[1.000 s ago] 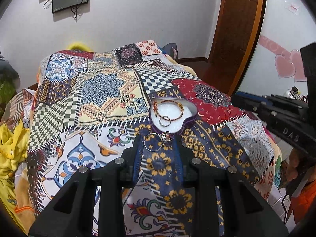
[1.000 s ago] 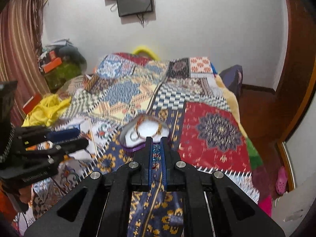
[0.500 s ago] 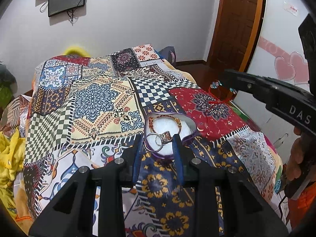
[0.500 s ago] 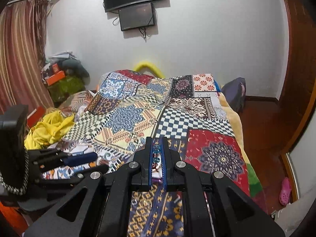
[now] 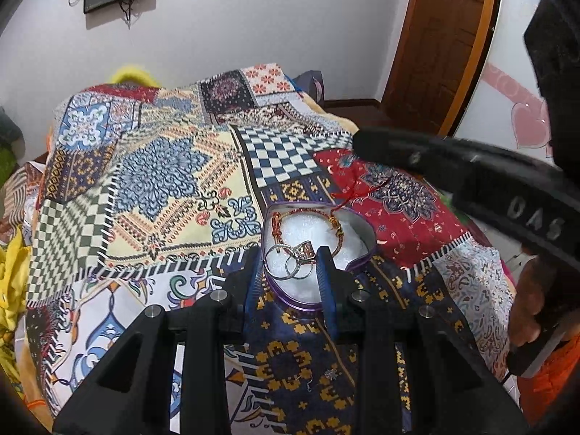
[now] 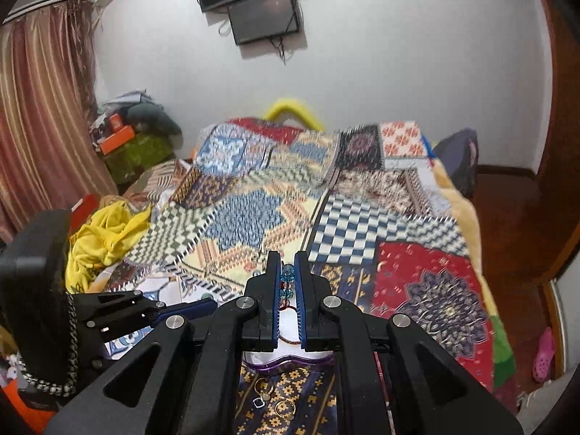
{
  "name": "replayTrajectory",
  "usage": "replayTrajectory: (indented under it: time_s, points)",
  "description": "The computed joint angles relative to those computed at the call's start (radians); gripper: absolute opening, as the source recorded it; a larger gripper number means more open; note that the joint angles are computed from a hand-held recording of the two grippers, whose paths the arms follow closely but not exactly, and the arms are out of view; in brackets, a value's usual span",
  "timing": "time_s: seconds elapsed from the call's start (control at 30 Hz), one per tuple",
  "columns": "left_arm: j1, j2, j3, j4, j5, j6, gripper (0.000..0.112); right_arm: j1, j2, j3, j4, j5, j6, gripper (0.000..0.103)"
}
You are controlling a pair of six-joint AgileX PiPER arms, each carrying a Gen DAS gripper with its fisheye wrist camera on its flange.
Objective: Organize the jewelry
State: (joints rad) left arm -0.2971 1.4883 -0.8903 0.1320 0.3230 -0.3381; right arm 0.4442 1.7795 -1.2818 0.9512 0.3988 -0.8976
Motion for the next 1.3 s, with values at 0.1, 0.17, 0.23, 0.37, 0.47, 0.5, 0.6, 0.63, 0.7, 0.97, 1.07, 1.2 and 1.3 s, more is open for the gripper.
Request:
replayTrajectory:
  time_s: [0.1, 0.17, 0.23, 0.37, 0.47, 0.5, 0.6, 0.63, 0.7, 0.97, 1.07, 1.2, 1.3]
  points:
    - [0.008, 0.031, -0.014, -0.061, 0.005, 0.062, 0.029, -0.006, 0.051, -0.024, -0.028, 0.030, 0.026, 0.007]
    - [0.012, 0.048, -0.021, -0.104, 0.009, 0.106, 0.029, -0.012, 0.083, -0.044, -0.046, 0.055, 0.040, 0.007]
    - [0.010, 0.062, -0.027, -0.127, 0.012, 0.131, 0.029, -0.009, 0.107, -0.052, -0.094, 0.060, 0.077, 0.007]
    - [-0.004, 0.084, -0.040, -0.098, 0.020, 0.103, 0.029, -0.013, 0.128, -0.054, -0.140, 0.073, 0.097, 0.007]
    - [-0.012, 0.098, -0.053, -0.061, 0.026, 0.072, 0.029, -0.024, 0.157, -0.084, -0.168, 0.119, 0.104, 0.007]
    - [-0.015, 0.100, -0.056, -0.047, 0.027, 0.060, 0.029, -0.027, 0.158, -0.084, -0.167, 0.123, 0.101, 0.007]
    - [-0.012, 0.102, -0.064, -0.077, 0.035, 0.091, 0.029, -0.037, 0.162, -0.091, -0.160, 0.142, 0.087, 0.007]
    - [-0.012, 0.102, -0.066, -0.075, 0.038, 0.090, 0.029, -0.039, 0.159, -0.087, -0.156, 0.141, 0.081, 0.007]
    - [-0.015, 0.102, -0.066, -0.071, 0.039, 0.087, 0.029, -0.041, 0.148, -0.080, -0.154, 0.138, 0.075, 0.007]
    - [-0.029, 0.044, -0.030, 0.058, 0.051, -0.042, 0.029, -0.052, 0.124, -0.073, -0.147, 0.150, 0.080, 0.012]
    - [-0.021, 0.001, -0.010, 0.071, 0.064, -0.054, 0.029, -0.049, 0.099, -0.051, -0.159, 0.126, 0.088, 0.019]
    - [-0.011, -0.057, 0.011, 0.084, 0.088, -0.065, 0.030, -0.037, 0.062, -0.022, -0.189, 0.096, 0.100, 0.023]
    - [-0.008, -0.105, 0.024, 0.100, 0.110, -0.077, 0.031, -0.032, 0.026, 0.015, -0.168, 0.074, 0.074, 0.027]
